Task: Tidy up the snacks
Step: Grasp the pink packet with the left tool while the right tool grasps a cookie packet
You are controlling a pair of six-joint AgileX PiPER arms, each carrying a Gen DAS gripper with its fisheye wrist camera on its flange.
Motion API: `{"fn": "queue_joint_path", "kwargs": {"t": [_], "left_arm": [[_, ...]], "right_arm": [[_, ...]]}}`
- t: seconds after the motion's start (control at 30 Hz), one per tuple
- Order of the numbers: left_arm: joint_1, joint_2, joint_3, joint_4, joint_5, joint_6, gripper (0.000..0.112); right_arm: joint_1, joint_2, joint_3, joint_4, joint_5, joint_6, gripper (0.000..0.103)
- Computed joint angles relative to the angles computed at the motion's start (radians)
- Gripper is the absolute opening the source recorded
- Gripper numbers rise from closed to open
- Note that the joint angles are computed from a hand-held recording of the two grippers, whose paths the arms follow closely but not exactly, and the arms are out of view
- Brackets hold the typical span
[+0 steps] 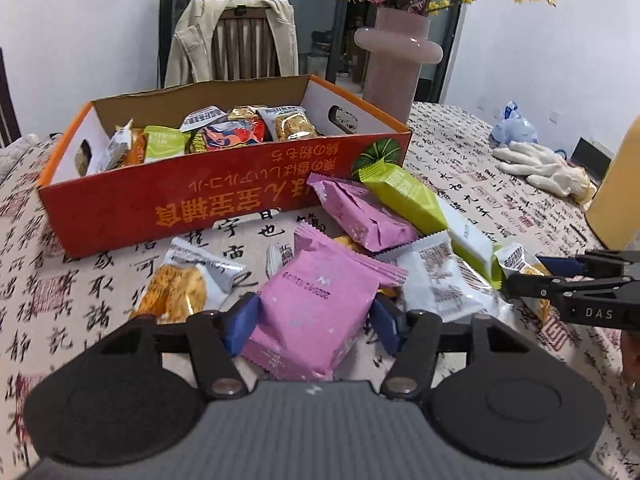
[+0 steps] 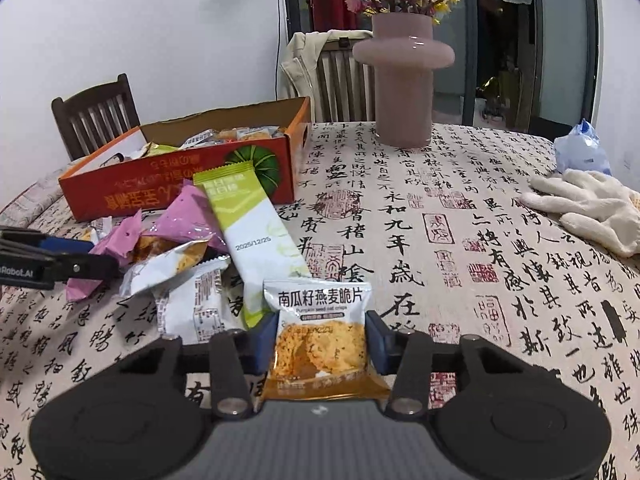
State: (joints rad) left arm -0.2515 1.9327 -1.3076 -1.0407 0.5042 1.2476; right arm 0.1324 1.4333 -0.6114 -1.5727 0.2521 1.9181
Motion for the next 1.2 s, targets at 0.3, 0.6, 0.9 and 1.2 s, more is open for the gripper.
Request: {"fn": "queue_joint_path", "kwargs": {"t": [0.3,0.6,0.9,1.2], "left_arm": [[0.115,-0.267,0.307,-0.214,0.104,0.209,0.024],[0.017,-0.138,0.158,-0.085,0.012,0.363,0.08],[0.015,0.092,-0.091,0.038,0.128,0.206,0.062],[0.19,-0.31,0.412,-0.08,0.088,0.131,0.062]], "right_arm": [[0.18,-0.183,0.119,0.172,0.115,-0.059,0.045],[0.412,-0.289,0.163,0.301,0.278,-0.096,0.045],[0.486,-0.311,0.151,0.348,0.353,-0.111,0.045],[0.489,-0.305,0.155,0.321,0.318,-0.094,0.045]]}}
